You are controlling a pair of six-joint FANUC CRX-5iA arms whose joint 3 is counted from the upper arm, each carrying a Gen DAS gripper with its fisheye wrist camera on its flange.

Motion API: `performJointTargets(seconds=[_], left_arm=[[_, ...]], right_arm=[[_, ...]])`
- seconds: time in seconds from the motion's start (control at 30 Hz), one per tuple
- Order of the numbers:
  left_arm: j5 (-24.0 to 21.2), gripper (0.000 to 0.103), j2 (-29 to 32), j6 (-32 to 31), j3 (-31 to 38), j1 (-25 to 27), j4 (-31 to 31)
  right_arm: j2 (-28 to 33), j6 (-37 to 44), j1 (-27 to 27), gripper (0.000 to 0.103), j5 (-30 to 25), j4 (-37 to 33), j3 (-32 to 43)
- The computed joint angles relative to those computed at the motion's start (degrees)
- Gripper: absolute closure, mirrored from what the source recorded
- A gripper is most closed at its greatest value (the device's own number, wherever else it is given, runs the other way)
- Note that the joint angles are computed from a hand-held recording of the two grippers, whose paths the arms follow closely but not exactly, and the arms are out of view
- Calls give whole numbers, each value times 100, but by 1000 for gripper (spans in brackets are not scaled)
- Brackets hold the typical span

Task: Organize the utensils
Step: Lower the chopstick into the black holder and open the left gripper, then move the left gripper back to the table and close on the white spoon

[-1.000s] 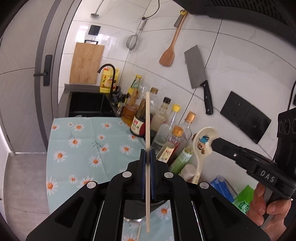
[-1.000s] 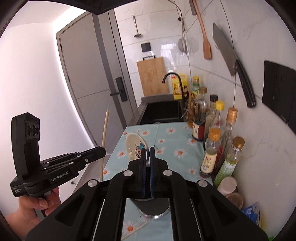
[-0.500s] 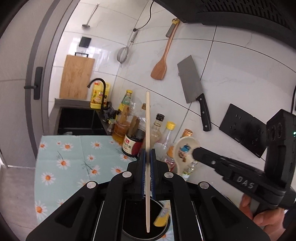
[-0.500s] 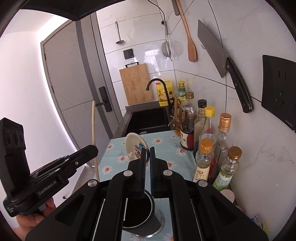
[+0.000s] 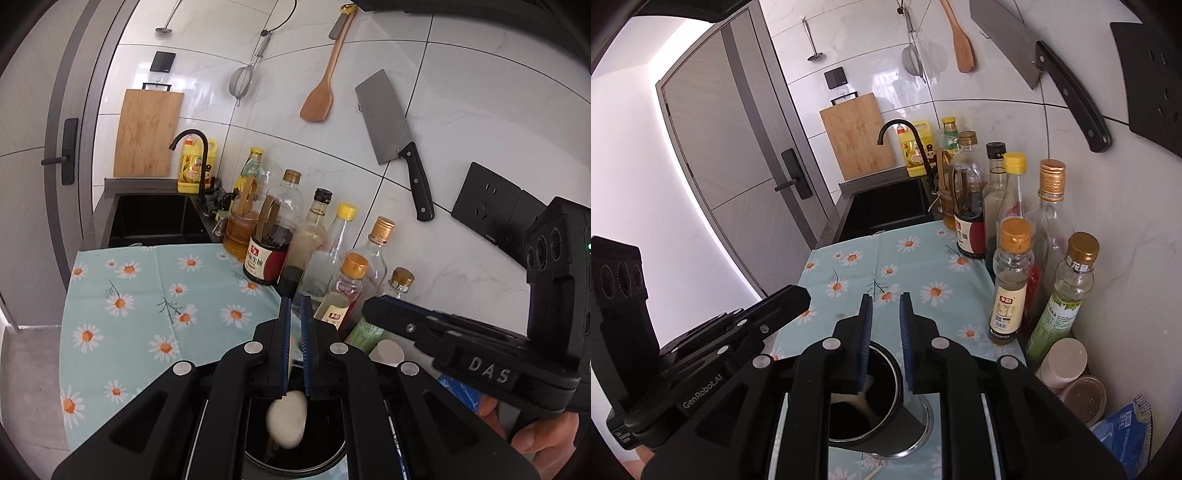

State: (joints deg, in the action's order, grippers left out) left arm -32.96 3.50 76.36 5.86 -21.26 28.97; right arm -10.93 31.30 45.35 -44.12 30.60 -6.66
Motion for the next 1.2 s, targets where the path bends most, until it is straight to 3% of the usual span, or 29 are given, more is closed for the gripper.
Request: performJointTargets(seconds=[0.3,0.37,0.4,0.57,0.9,1.2], left_arm=[[-257,97,-184,194,-75,124,-65],[-312,72,-264,246,-105,134,-118],[-312,69,-322,265,-148,136,-139],[-320,69,-613,313,-360,149,-154],[-501,69,-1438,613,-957,190,-530],[-1070,69,-2029,904,-1550,479,-588]], right_arm=[[-190,92,224,84,-187,0,-109],[-250,136,305,83,-225,-68,-139],[-288,112,342,83,-239,-84,-162],[-559,-130,627,77,-382,17,-393],[-1132,-356,1307,77,-666,38,-834],[-1334,-331,1614,73,-698,-372,-1029]])
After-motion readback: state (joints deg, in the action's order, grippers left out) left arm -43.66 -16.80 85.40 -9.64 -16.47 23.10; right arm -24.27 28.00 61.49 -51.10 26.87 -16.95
